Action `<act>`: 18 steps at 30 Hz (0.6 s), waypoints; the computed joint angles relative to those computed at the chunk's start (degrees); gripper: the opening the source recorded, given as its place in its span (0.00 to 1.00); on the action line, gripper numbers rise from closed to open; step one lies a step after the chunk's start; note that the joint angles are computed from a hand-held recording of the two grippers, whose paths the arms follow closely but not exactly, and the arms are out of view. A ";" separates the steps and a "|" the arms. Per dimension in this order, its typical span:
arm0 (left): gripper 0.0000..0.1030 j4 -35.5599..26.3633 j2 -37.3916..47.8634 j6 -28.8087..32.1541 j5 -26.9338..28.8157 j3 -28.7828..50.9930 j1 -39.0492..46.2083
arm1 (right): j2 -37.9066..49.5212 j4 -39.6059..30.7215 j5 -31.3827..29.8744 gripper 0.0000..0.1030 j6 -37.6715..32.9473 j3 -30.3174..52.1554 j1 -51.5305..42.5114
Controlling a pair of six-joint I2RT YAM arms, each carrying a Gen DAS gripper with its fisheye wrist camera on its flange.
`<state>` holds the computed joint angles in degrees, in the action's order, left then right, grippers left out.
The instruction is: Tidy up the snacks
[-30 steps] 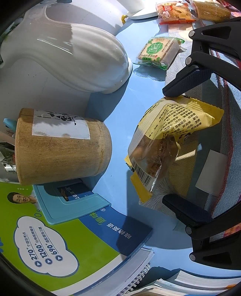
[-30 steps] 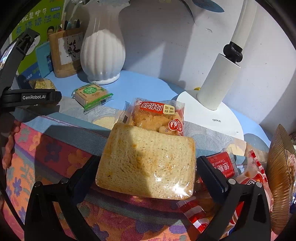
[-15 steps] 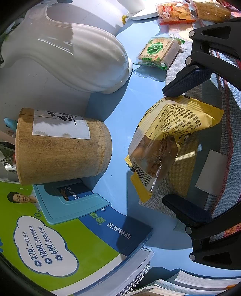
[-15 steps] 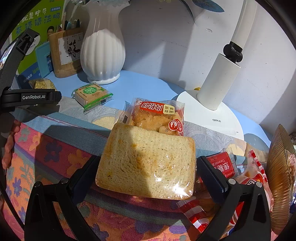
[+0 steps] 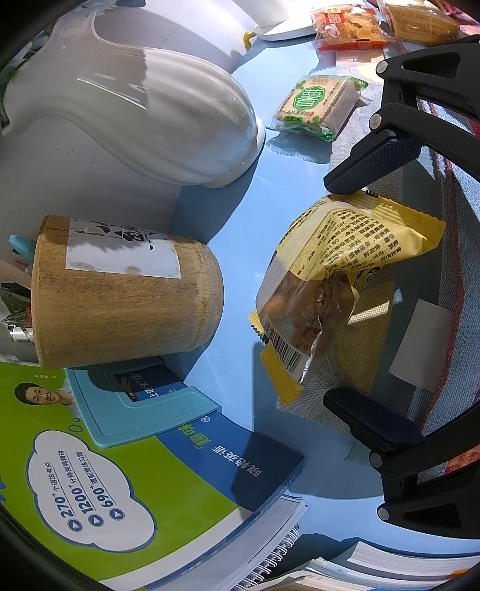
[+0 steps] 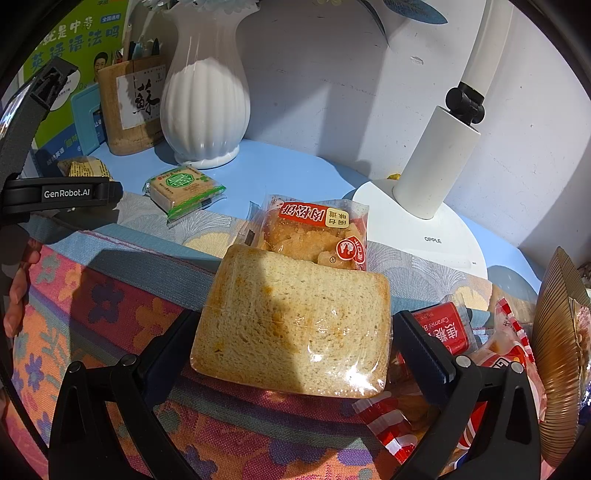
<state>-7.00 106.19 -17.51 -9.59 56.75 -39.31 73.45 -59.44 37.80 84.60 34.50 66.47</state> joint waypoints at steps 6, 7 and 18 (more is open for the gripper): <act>1.00 -0.05 -0.21 -0.03 0.00 -0.13 0.06 | 0.07 0.10 0.02 1.00 -0.11 -0.03 -0.09; 1.00 -0.07 -0.14 -0.01 -0.05 -0.07 0.05 | 0.11 -0.01 0.01 1.00 0.00 0.03 -0.01; 1.00 0.00 -0.21 -0.14 -0.14 -0.19 -0.02 | 0.20 0.17 0.01 1.00 -0.10 0.04 -0.09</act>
